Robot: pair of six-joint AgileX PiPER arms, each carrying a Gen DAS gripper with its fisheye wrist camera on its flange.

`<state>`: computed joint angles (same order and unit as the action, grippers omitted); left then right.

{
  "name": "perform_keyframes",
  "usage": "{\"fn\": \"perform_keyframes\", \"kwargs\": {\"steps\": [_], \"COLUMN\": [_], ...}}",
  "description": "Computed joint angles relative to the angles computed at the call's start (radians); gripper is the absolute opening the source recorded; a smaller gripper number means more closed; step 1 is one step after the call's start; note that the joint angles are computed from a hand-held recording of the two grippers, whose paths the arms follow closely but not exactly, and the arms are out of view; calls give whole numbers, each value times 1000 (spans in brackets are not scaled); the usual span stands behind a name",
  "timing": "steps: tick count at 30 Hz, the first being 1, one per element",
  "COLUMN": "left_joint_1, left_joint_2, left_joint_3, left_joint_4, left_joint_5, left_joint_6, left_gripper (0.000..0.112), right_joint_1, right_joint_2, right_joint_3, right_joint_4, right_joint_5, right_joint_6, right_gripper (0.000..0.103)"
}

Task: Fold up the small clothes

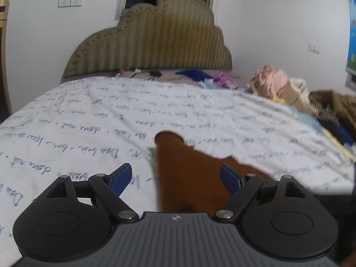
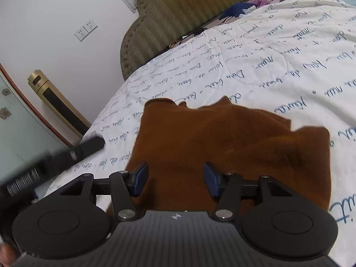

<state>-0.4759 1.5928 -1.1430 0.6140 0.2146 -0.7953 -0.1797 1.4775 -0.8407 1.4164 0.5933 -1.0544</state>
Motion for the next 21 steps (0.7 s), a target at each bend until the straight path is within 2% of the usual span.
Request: {"fn": "perform_keyframes", "kwargs": {"steps": [2,4,6,7,9,10,11,14,16,19,21], "left_joint_1": [2,13,14,6,-24,-40,-53,-65,-58,-51,-64], "left_joint_2": [10,12,11,15,25,30,34,43,39,26,10], "left_joint_3": [-3,10,20,20,18,21,25,16,4,-16,-9], "left_joint_4": [-9,-83,-179,-181,-87,-20,31,34,-24,-167,-184], "left_joint_5": [23,12,18,32,75,94,105,128,129,131,123], "left_joint_6": [6,54,122,122,57,6,-29,-5,42,164,181], "left_gripper": [87,87,87,87,87,87,87,87,87,87,87], "right_joint_1": [-17,-11,12,18,25,16,5,-46,-80,-125,-148], "right_joint_2": [-1,2,48,95,195,200,190,116,52,-57,-129], "right_joint_3": [-32,-69,-136,-188,-246,-243,-229,-171,-122,-48,6], "right_joint_4": [16,20,-52,-139,-224,-207,-168,-71,-41,-78,-111], "right_joint_5": [41,27,-10,-1,6,11,22,82,113,134,132], "right_joint_6": [27,56,159,249,348,339,306,238,198,183,161], "right_gripper": [57,57,57,57,55,54,55,56,56,56,56]}}
